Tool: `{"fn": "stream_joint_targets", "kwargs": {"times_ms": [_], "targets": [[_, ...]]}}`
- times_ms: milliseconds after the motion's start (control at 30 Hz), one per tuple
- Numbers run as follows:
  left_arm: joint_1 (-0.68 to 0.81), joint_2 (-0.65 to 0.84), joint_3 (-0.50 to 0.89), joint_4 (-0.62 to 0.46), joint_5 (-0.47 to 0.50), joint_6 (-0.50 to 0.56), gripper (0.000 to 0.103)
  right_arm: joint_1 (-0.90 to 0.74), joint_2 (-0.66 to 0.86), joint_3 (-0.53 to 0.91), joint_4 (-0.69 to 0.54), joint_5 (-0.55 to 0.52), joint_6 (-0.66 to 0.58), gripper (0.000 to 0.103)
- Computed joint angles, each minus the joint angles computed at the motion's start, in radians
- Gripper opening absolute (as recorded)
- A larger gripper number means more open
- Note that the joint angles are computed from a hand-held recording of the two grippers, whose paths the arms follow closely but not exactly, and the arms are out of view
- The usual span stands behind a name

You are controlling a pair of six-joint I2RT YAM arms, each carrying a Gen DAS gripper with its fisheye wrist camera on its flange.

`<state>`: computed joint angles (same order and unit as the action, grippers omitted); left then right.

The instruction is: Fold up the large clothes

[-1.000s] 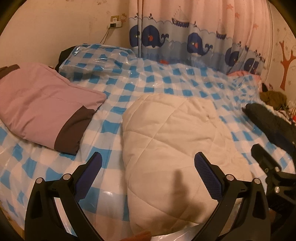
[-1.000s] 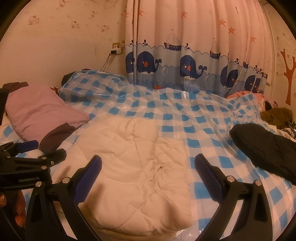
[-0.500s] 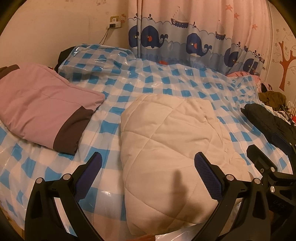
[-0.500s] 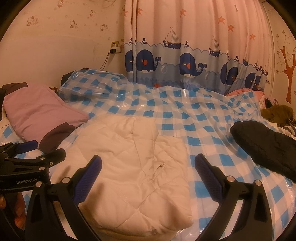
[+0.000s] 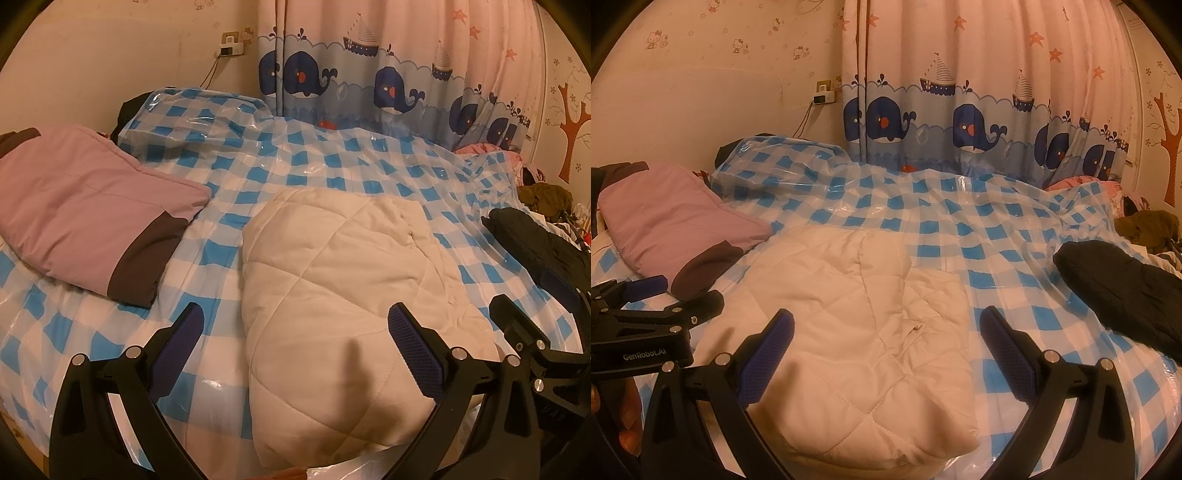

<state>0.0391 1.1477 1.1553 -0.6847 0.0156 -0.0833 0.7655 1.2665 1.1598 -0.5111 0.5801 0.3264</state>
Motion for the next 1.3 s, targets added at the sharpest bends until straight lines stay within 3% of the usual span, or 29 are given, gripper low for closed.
{"fn": "stream_joint_targets", "kwargs": {"times_ms": [1300], "targets": [[-0.015,-0.005,-0.002,-0.005,-0.013,-0.010,0.096,-0.008,0.043,0.000,0.044,-0.031,-0.010,0.096]]}}
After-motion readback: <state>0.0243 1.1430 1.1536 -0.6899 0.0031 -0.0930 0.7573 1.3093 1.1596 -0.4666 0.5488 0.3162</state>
